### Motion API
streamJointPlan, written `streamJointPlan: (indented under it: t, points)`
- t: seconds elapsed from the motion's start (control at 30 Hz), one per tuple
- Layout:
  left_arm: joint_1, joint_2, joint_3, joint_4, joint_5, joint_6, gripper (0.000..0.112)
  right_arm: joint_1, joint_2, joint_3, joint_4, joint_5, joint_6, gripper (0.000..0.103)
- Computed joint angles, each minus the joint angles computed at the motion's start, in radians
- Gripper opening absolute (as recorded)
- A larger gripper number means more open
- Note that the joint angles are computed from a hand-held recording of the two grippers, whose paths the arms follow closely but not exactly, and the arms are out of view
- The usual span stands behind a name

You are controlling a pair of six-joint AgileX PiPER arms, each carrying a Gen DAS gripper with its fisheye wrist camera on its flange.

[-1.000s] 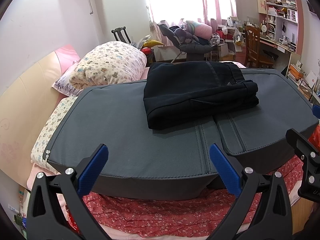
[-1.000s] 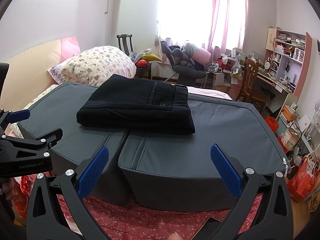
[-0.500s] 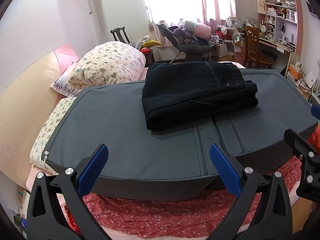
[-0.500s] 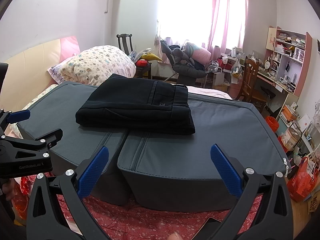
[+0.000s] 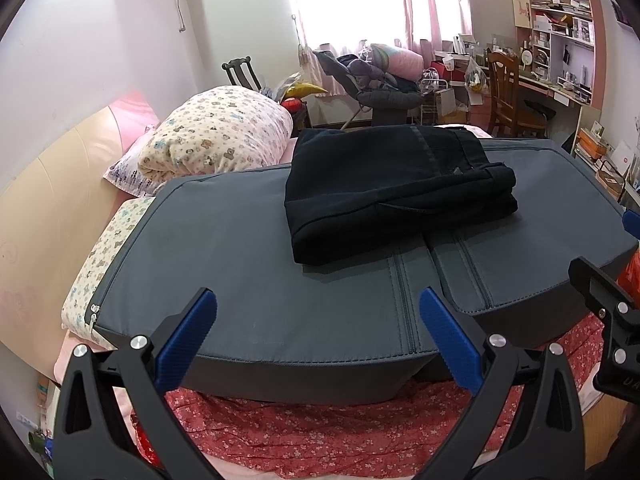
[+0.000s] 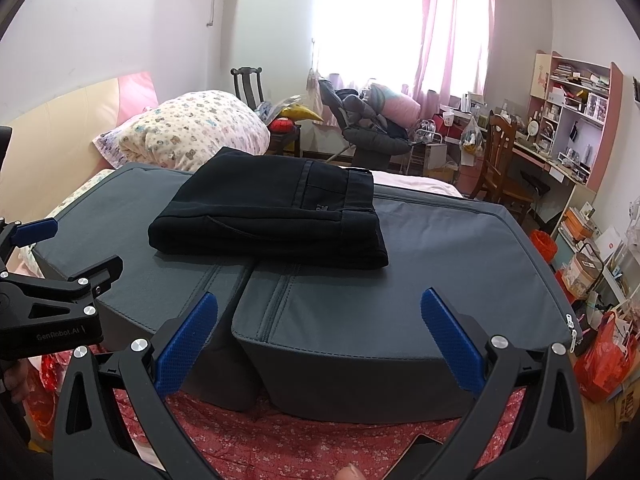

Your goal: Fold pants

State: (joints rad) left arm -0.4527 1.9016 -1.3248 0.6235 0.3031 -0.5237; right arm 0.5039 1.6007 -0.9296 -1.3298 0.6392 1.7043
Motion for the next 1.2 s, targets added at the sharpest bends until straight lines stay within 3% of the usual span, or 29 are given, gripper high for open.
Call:
streamJointPlan:
  t: [1.2]
  points:
    - [0.017,0.005,-0.014,-0.071,0.002,0.08,0.101,-0.018,-0.013,0.007,0.005,-0.017,-0.017,0.102]
